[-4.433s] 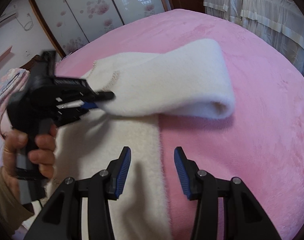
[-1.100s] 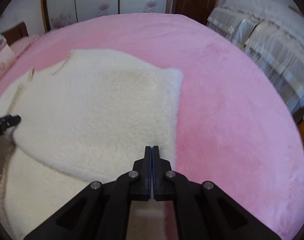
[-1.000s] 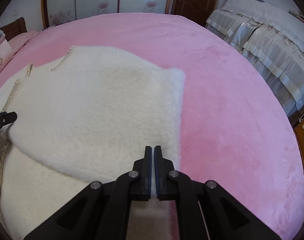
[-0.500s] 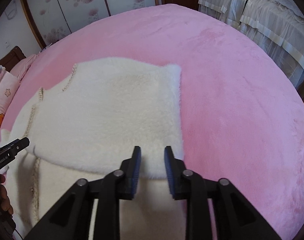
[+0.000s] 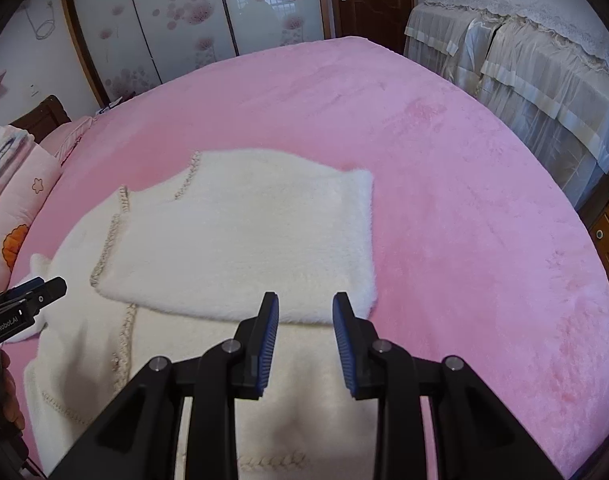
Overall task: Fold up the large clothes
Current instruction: 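Release both tools and lift them off the folded sleeve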
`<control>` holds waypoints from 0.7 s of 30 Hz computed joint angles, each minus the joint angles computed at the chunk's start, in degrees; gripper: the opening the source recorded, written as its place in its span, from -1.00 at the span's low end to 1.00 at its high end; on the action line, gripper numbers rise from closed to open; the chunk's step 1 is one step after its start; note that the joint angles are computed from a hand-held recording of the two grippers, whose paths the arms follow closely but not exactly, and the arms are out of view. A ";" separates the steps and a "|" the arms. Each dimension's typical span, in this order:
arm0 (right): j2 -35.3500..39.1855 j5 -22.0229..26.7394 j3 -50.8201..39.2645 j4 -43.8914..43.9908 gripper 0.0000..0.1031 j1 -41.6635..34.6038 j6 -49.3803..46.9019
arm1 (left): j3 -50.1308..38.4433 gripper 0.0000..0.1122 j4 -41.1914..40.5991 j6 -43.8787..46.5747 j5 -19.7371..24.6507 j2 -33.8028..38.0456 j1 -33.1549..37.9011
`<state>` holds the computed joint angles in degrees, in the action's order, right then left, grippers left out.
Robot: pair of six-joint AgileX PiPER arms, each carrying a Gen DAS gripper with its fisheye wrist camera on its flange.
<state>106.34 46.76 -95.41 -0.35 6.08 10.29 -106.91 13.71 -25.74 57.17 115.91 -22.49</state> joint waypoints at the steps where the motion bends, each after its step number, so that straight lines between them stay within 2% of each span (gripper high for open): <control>1: -0.76 0.11 0.36 -0.30 -0.46 0.59 0.45 | 1.21 0.19 -0.16 0.21 -0.16 -1.24 0.09; 14: -9.92 3.41 4.62 -6.69 -0.46 10.76 7.10 | 19.04 0.20 -3.68 4.82 -1.50 -20.09 2.92; 21: -10.42 7.40 2.95 -9.65 -0.46 19.35 11.09 | 29.87 0.32 -9.96 13.83 -3.41 -31.77 10.85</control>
<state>95.92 54.16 -92.46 -10.00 25.42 21.38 -77.05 3.75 -11.91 53.76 84.14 -11.65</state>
